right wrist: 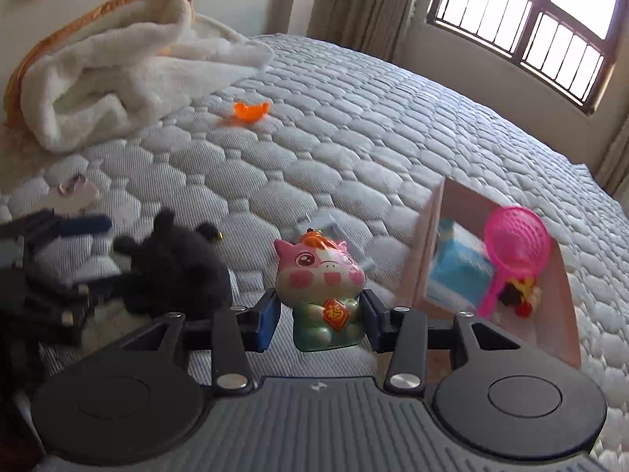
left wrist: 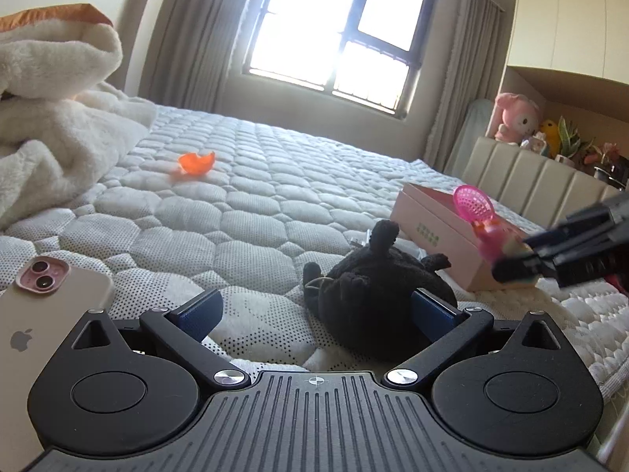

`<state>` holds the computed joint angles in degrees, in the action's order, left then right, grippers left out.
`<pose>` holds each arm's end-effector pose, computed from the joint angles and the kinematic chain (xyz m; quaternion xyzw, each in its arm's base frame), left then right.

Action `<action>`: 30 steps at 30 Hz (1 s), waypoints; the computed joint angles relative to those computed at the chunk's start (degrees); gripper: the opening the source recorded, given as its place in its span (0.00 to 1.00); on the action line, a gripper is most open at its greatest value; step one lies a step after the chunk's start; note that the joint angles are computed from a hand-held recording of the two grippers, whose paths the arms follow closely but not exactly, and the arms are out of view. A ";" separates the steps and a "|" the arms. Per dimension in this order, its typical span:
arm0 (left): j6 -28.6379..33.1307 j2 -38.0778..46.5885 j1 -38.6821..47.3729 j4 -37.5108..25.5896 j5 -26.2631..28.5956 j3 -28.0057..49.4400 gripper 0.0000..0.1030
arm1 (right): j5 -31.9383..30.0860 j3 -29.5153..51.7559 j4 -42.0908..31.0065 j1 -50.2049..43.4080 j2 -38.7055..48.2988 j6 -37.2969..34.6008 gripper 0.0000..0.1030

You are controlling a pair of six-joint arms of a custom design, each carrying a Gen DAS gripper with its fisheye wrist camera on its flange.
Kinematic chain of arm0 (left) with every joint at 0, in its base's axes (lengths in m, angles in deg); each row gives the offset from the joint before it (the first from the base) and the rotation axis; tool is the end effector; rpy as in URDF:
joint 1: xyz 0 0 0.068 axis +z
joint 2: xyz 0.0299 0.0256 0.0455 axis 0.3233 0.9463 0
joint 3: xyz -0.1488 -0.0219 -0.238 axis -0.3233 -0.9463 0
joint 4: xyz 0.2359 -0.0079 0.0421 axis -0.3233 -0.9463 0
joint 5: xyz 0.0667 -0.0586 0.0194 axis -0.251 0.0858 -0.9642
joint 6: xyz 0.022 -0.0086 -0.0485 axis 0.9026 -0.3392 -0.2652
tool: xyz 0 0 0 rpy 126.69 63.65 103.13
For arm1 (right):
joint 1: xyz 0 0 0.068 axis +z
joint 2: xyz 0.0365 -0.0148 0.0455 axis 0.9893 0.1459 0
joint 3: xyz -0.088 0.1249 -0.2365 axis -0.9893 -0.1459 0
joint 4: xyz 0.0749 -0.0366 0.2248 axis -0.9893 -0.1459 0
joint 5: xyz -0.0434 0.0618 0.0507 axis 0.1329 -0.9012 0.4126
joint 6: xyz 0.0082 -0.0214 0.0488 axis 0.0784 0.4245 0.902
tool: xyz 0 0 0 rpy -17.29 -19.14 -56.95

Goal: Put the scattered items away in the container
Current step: 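Grasp the piggy figure with the right tool while the left tool holds the plush cat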

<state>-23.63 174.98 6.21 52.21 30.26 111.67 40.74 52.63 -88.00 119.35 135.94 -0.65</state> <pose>0.3517 -0.0983 0.1330 0.2235 0.7996 -0.2945 0.4733 0.2008 0.1311 0.2706 -0.0401 0.9225 -0.0956 0.3719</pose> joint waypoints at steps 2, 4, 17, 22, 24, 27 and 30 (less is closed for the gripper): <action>-0.34 0.25 -0.03 0.61 -0.08 -0.12 1.00 | 2.49 -5.72 0.38 2.88 -3.39 3.51 0.42; -0.94 0.50 0.12 1.42 0.04 -0.37 1.00 | 3.90 -11.12 1.97 4.83 -6.59 6.16 0.42; -5.75 2.68 1.32 -0.74 2.27 2.38 1.00 | 12.43 -38.47 25.93 8.40 -26.20 2.39 0.77; -7.52 3.87 2.15 -2.82 4.65 4.35 1.00 | -1.95 -46.37 29.30 -4.34 -43.74 1.74 0.83; -7.97 4.01 2.18 -2.76 4.72 4.43 1.00 | -11.67 -48.44 29.26 -13.41 -49.85 1.37 0.90; -7.83 3.98 2.15 -3.35 4.77 4.67 1.00 | -25.21 -49.77 30.40 -26.56 -51.29 2.26 0.90; -8.50 4.15 2.33 -3.50 5.29 4.83 1.00 | -32.86 -50.68 31.22 -33.19 -51.79 2.21 0.95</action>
